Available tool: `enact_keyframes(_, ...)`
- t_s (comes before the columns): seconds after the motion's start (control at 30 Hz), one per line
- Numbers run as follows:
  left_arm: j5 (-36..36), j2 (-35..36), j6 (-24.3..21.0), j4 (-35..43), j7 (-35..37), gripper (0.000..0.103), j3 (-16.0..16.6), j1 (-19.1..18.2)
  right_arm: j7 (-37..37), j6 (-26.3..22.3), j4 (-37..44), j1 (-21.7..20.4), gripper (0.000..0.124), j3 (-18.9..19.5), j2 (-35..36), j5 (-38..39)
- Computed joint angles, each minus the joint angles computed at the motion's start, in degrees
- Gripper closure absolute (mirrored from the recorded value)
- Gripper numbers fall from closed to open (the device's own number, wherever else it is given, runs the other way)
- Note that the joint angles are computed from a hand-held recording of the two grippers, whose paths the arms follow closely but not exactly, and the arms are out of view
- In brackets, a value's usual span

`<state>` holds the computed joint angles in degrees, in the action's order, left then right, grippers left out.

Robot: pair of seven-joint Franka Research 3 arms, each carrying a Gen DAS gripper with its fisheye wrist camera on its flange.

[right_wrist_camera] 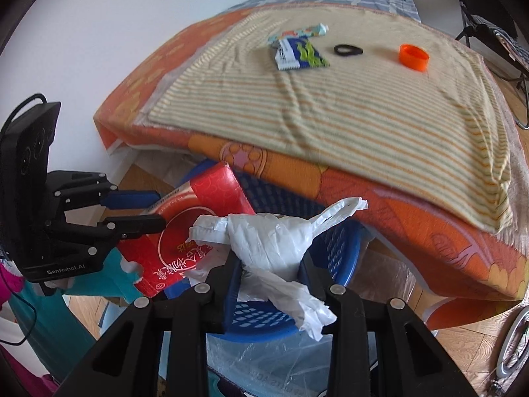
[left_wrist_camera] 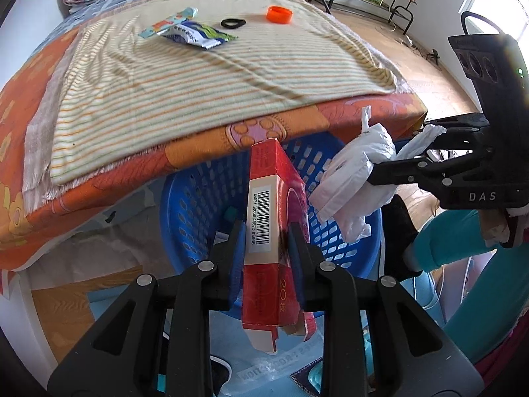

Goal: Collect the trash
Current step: 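Carry the tissue box and white bag over the blue basket and release both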

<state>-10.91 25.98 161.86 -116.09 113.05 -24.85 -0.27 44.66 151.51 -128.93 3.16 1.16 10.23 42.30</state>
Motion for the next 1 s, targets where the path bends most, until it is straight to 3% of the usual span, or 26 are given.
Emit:
enact_keyframes(0.37, 3.82, 1.77, -1.74, 2.59, -3.88, 0.076, 2.74, -2.47, 2.99, -0.06, 0.42, 0.38, 0.081, -0.08, 1.7, -3.87)
enact_keyframes(0.47, 4.49, 2.17, -1.78, 3.04, -4.59, 0.061, 2.87, -2.54, 3.95, 0.44, 0.63, 0.47, 0.064, -0.08, 2.02, -4.66)
enact_keyframes(0.67, 5.5, 3.01, -2.27, 4.16, -5.97, 0.06, 3.11, -2.6, 4.62, 1.23, 0.93, 0.25, 0.048, 0.06, 2.2, -5.13)
enact_keyframes(0.83, 5.66, 3.23, -2.14, 4.52, -6.66, 0.059, 2.96, -2.32, 5.49, 1.84, 0.9, 0.14, 0.044, 0.04, 2.27, -5.64)
enact_keyframes(0.93, 5.7, 3.14, -1.49, 4.36, -6.95, 0.048, 2.83, -2.2, 6.05, 2.58, 0.83, 0.17, 0.04, 0.08, 2.24, -5.73)
enact_keyframes(1.0, 5.66, 3.04, -1.13, 4.24, -7.09, 0.046, 2.62, -2.04, 6.2, 3.06, 0.7, 0.1, 0.039, 0.1, 2.12, -5.72)
